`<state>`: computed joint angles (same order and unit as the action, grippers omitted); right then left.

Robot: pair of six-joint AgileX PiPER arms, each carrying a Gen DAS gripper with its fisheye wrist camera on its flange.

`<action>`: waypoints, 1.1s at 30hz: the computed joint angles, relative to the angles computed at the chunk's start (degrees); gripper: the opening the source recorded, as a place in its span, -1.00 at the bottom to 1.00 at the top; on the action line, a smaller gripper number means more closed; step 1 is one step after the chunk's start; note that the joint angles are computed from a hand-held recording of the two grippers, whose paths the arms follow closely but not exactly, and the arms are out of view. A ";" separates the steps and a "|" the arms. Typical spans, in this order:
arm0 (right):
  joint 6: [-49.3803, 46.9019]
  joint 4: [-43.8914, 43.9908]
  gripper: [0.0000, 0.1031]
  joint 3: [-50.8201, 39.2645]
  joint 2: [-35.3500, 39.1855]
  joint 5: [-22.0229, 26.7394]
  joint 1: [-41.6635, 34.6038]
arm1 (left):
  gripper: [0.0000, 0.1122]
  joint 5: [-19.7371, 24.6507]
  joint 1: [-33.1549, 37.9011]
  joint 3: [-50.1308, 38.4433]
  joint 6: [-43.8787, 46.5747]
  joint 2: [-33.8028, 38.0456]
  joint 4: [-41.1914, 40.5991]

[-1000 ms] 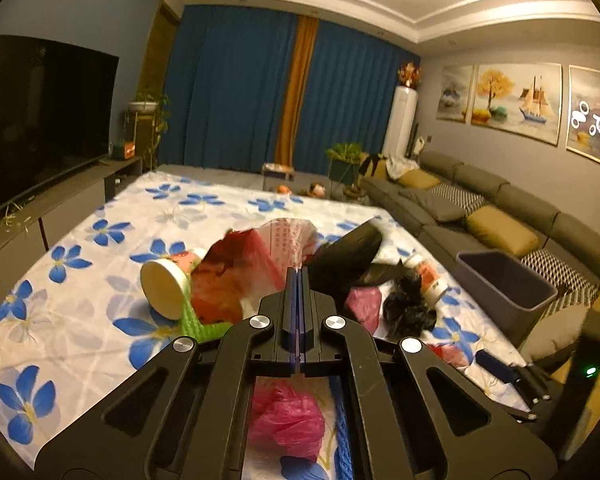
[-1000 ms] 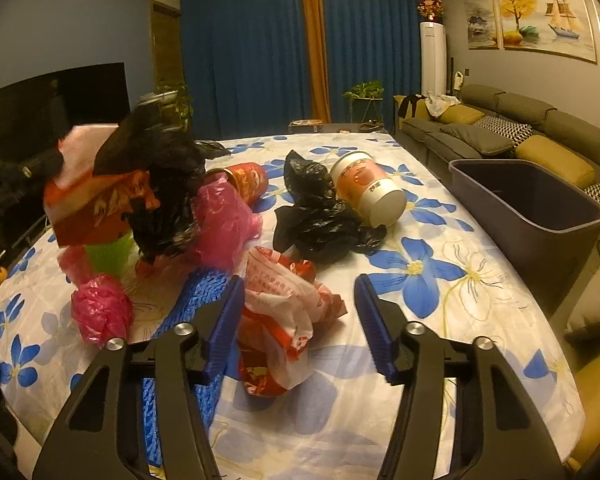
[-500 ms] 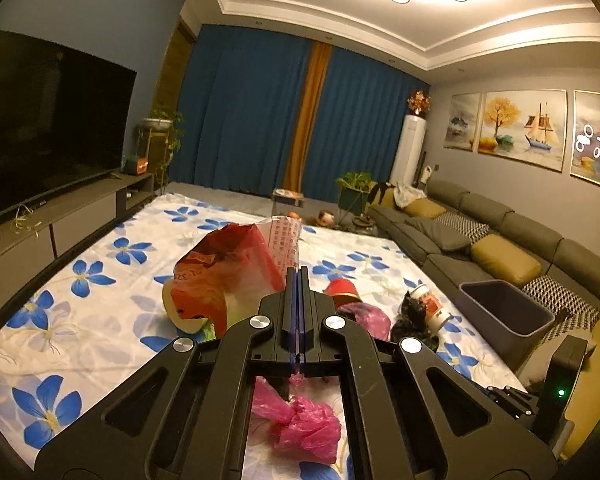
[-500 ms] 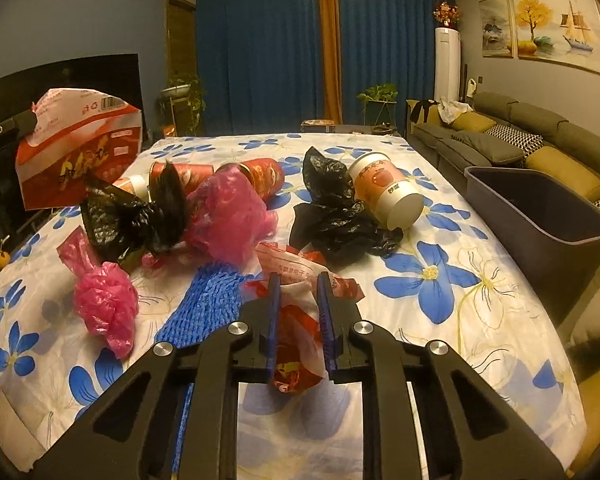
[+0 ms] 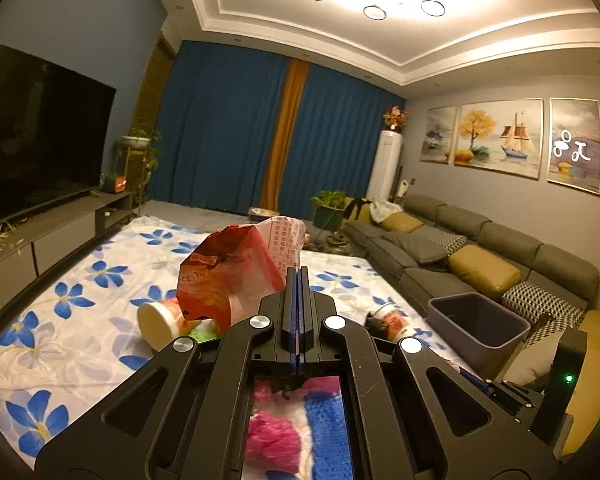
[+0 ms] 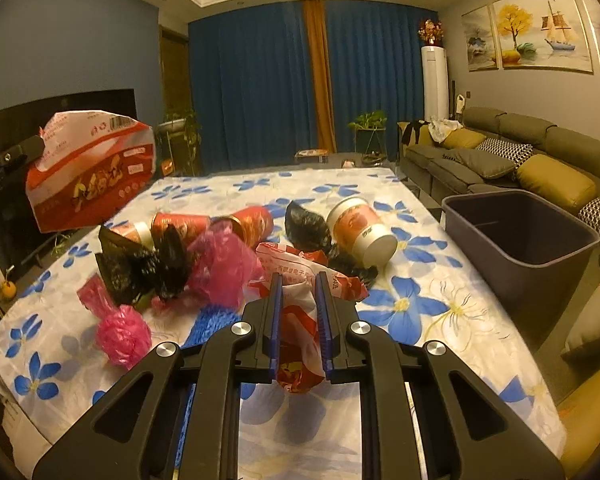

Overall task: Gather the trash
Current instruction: 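Carry the red bag with the left gripper over the grey bin and release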

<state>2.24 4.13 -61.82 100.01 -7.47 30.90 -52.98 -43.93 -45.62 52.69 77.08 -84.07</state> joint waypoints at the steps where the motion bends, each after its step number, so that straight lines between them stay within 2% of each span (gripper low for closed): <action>1: -0.06 0.00 -0.67 0.22 -0.45 -0.15 -0.26 | -1.00 0.07 -0.24 -0.55 0.10 0.54 0.41; 6: 1.83 -2.14 -0.67 0.88 -2.15 -0.58 -2.27 | -1.00 1.54 -0.88 -4.56 1.62 4.03 1.49; 12: 4.29 -5.63 -0.67 -0.09 -3.30 -0.74 -5.86 | -1.00 5.28 -0.43 -11.84 4.06 10.16 3.13; 18: -0.25 -2.20 -0.67 -3.70 -2.63 -0.77 -10.87 | -1.00 9.31 -0.45 -23.80 9.52 18.50 2.72; 23: 4.04 -6.55 -0.67 -8.46 -0.83 0.07 -16.40 | -1.00 13.82 0.26 -35.30 14.27 26.43 1.51; 26: 3.16 -6.01 -0.67 -11.32 0.66 -0.04 -18.96 | -1.00 15.60 0.61 -42.30 18.37 31.23 -0.77; 33: 20.92 -22.75 -0.67 -17.74 4.56 0.49 -24.96 | -1.00 20.55 1.48 -61.83 31.96 43.57 -11.00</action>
<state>23.16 -18.62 -79.56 104.57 -6.98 5.94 -32.43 -42.45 -107.44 84.65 120.65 -95.07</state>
